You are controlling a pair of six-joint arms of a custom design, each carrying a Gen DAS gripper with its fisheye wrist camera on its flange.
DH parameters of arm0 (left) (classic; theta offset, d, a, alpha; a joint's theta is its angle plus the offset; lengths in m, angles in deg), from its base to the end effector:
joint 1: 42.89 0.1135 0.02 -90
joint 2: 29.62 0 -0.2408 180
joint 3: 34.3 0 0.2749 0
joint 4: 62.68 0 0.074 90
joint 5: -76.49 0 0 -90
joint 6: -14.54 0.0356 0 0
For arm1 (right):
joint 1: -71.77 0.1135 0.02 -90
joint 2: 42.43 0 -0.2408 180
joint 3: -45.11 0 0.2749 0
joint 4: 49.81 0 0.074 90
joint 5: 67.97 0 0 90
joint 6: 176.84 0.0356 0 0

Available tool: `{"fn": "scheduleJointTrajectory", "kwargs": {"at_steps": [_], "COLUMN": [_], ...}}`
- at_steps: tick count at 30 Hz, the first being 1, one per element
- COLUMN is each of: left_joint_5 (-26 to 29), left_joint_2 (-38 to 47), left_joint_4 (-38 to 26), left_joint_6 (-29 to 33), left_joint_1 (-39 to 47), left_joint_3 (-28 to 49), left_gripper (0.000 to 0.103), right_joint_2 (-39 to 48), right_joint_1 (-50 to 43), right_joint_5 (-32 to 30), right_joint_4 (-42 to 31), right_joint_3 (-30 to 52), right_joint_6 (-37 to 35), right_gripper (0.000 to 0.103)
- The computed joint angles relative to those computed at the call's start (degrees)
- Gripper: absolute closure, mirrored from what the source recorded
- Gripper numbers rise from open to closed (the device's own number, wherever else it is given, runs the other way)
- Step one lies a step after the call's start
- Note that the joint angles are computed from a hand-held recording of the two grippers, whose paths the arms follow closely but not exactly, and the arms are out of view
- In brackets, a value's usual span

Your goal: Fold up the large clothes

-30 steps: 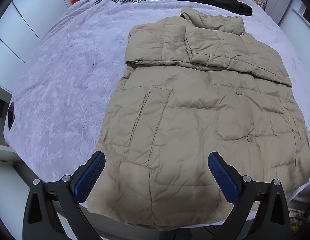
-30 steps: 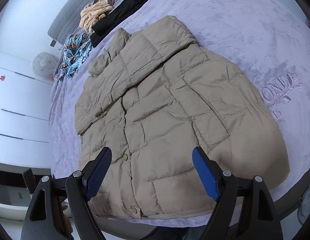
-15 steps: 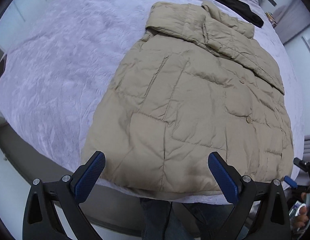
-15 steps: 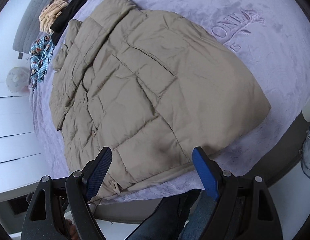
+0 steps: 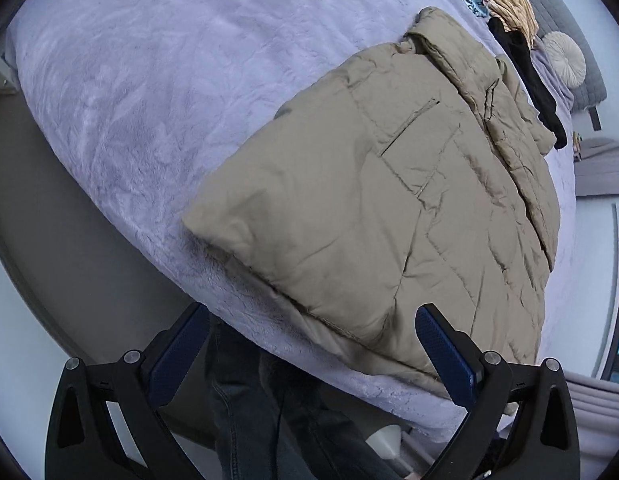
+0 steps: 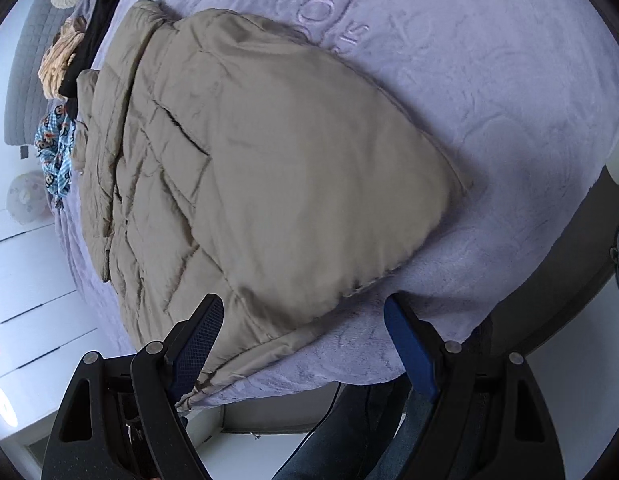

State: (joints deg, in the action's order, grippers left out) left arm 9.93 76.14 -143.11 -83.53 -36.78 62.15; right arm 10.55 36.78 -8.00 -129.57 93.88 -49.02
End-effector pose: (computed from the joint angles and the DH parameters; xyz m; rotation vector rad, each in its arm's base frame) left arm 0.3566 0.0239 0.1941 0.3779 -3.0503 0.6377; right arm 0.1414 -0.0773 0.1813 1.7157 2.3969 0.7942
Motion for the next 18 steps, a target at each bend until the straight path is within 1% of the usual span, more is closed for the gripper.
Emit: {"fn": "scheduleJointTrajectory", "kwargs": {"at_steps": [2, 4, 7, 8, 9, 10, 11, 12, 13, 14, 15, 18], "left_joint_5": [2.6, 4.8, 5.7, 6.1, 6.1, 6.5, 7.7, 9.1, 9.5, 9.9, 10.2, 12.1], "left_joint_2": [1.6, 2.8, 4.8, 4.9, 5.5, 6.0, 6.7, 7.1, 7.1, 7.1, 7.2, 8.7], "left_joint_4": [0.9, 2.7, 3.7, 4.2, 3.4, 2.6, 2.0, 1.3, 0.8, 0.4, -0.4, -2.3], "left_joint_6": [-0.1, -1.3, -3.5, -3.7, -2.8, -1.2, -0.1, 0.9, 1.5, 2.6, 3.8, 5.9], "left_joint_1": [-0.7, -2.1, -4.7, -5.1, -5.3, -5.3, -4.9, -4.4, -4.2, -3.9, -3.5, -3.7], "left_joint_3": [-1.0, -1.2, 1.8, 2.3, 3.7, 5.1, 6.6, 8.1, 9.5, 10.8, 12.1, 18.1], "left_gripper": [0.000, 0.001, 0.014, 0.023, 0.044, 0.068, 0.082, 0.089, 0.089, 0.089, 0.089, 0.089], "right_joint_2": [-1.3, -2.6, -5.1, -5.7, -6.5, -7.3, -8.1, -9.7, -10.2, -9.6, -10.0, -10.8], "right_joint_1": [-0.3, -0.9, -1.6, -1.7, -1.9, -2.0, -1.4, -1.4, -1.2, -1.1, -0.9, 1.2], "right_joint_5": [-1.1, -3.6, -6.9, -7.5, -8.1, -8.5, -8.5, -8.3, -7.3, -6.5, -6.3, -4.4], "right_joint_4": [1.6, 4.0, 8.3, 9.7, 11.1, 12.1, 13.2, 13.9, 13.5, 12.8, 12.7, 12.8], "right_joint_3": [-2.2, -4.7, -7.2, -7.7, -8.1, -8.5, -9.0, -9.5, -9.2, -8.4, -8.2, -5.7], "right_joint_6": [1.3, 3.7, 8.1, 9.7, 11.3, 13.2, 15.5, 17.6, 18.4, 18.1, 18.2, 19.1], "right_gripper": [0.018, 0.018, 0.018, 0.018, 0.018, 0.018, 0.022, 0.039, 0.052, 0.080, 0.090, 0.093]}}
